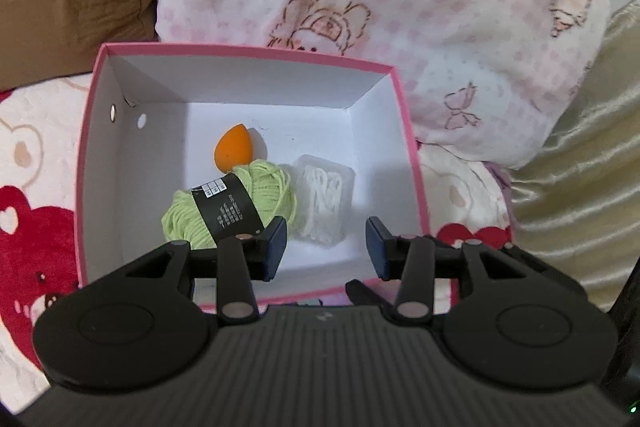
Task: Organize objects
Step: 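Withdraw the left gripper up out of the pink box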
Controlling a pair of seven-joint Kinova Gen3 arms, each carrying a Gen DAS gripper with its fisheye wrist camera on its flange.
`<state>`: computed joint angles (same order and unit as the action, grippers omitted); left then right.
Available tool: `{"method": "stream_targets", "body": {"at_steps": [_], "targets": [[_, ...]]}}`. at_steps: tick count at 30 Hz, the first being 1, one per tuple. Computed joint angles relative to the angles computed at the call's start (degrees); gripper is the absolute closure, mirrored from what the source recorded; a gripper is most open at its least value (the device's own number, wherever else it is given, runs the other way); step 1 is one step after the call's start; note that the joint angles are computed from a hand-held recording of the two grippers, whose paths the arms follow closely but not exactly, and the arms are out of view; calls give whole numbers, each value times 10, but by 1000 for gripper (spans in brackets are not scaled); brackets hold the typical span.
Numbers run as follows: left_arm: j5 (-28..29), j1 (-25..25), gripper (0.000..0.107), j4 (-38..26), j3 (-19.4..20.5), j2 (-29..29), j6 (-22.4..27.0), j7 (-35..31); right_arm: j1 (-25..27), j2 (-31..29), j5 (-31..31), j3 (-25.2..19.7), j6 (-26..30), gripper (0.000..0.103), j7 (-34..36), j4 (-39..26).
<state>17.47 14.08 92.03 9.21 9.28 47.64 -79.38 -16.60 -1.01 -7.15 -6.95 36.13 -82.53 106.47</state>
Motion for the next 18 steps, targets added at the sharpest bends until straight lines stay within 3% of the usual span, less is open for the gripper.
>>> {"method": "stream_targets", "body": {"at_steps": [4, 6, 7, 8, 18], "targets": [[-1, -2, 59, 0, -1, -27, 30, -4, -3, -33, -3, 3, 28, 32, 9, -7], [8, -7, 49, 8, -4, -45, 35, -13, -3, -48, -15, 6, 42, 23, 17, -10], [8, -7, 43, 13, -5, -56, 36, -14, -3, -55, -21, 8, 48, 12, 21, -11], [5, -6, 42, 16, -6, -64, 39, -13, -3, -61, -31, 12, 51, 9, 32, -9], [-33, -4, 25, 29, -9, -144, 107, -6, -7, -133, -38, 14, 88, 9, 27, 2]]}}
